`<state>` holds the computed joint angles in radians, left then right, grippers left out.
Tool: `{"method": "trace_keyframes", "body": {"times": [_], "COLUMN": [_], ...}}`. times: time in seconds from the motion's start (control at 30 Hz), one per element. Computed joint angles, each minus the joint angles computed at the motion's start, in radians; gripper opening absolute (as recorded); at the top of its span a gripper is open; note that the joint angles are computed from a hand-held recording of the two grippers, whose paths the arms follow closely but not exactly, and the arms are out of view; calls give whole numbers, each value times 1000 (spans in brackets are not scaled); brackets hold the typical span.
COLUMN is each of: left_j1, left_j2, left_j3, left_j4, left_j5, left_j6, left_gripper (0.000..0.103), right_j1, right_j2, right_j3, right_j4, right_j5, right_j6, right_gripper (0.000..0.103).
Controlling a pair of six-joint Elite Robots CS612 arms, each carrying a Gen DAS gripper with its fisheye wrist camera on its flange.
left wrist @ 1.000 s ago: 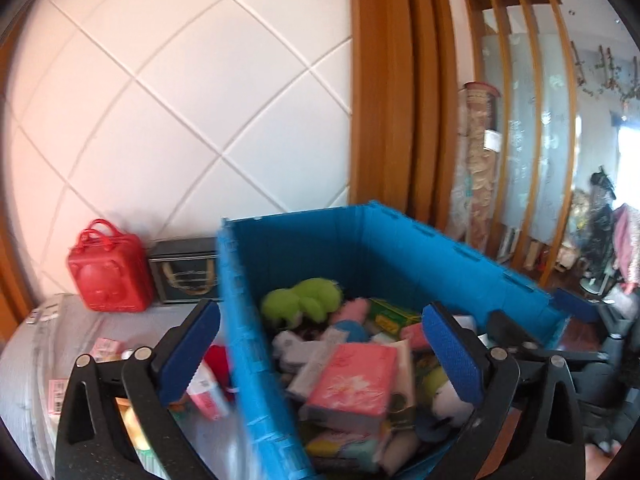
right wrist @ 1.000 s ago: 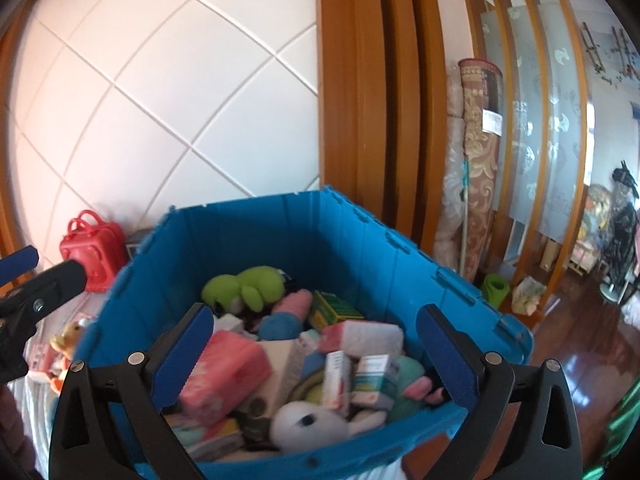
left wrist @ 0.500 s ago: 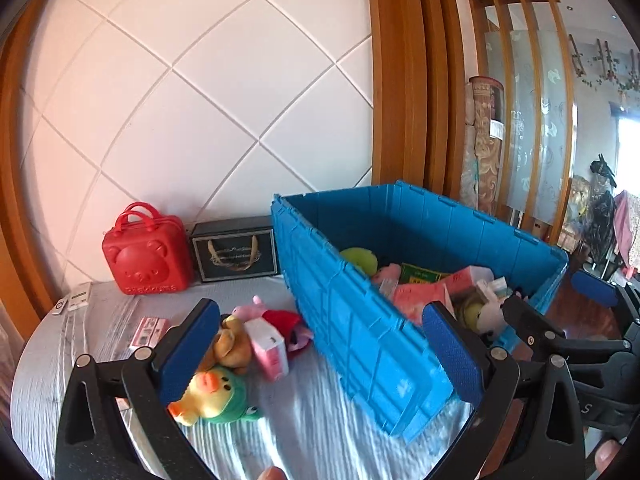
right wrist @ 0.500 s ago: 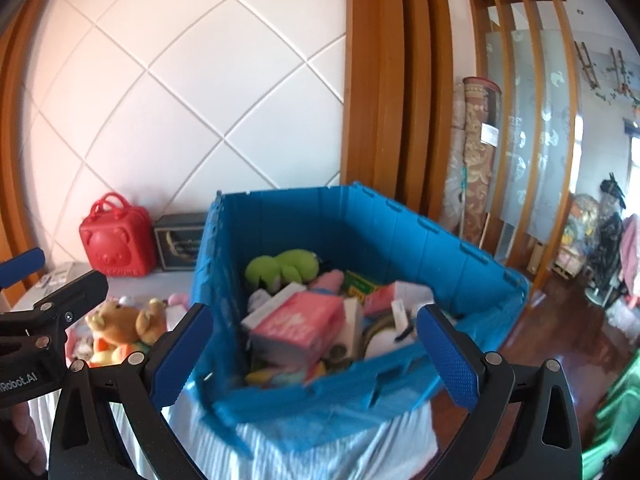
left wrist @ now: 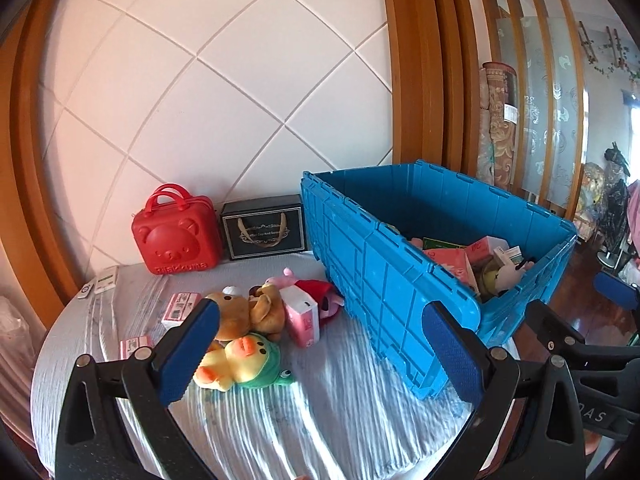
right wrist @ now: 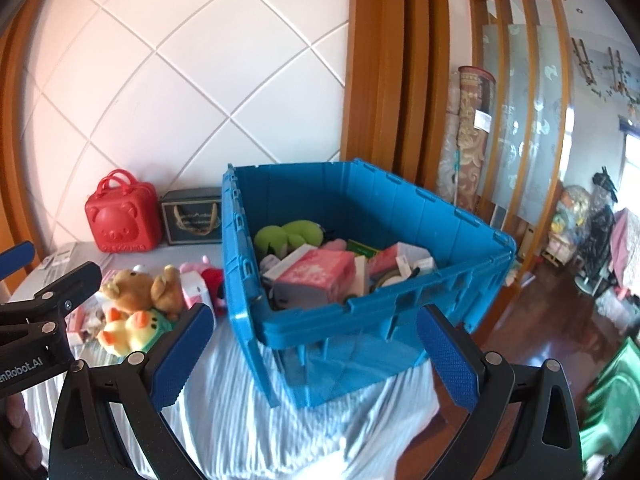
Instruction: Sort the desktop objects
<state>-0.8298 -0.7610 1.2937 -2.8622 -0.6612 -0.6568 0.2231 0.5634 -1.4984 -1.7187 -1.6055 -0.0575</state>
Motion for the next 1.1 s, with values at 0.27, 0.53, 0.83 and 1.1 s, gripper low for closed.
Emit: {"method": "trace_keyframes", "body": {"times": [0.27, 0.53, 0.83, 1.1], "left_j1": [-6, -11, -12, -13], "left_j2": [-17, -20, -21, -17], "left_j3": [31, 30, 29, 22], "left_j4": [0, 22, 34, 23], "left_j5": [9, 14, 16, 16], "left_j6": [-21, -37, -51, -34], "left_gripper": [103, 103, 103, 103], "right_j1": [4, 2, -3, -6], "right_j2": [11, 12, 10, 7], "right_j3": [-24, -30, -32, -27], "right_j4": [11, 11, 12, 6], "right_j5": [4, 10, 20, 20], "right_j6": [-1, -3, -8, -3], "right_gripper": [103, 103, 103, 103]}}
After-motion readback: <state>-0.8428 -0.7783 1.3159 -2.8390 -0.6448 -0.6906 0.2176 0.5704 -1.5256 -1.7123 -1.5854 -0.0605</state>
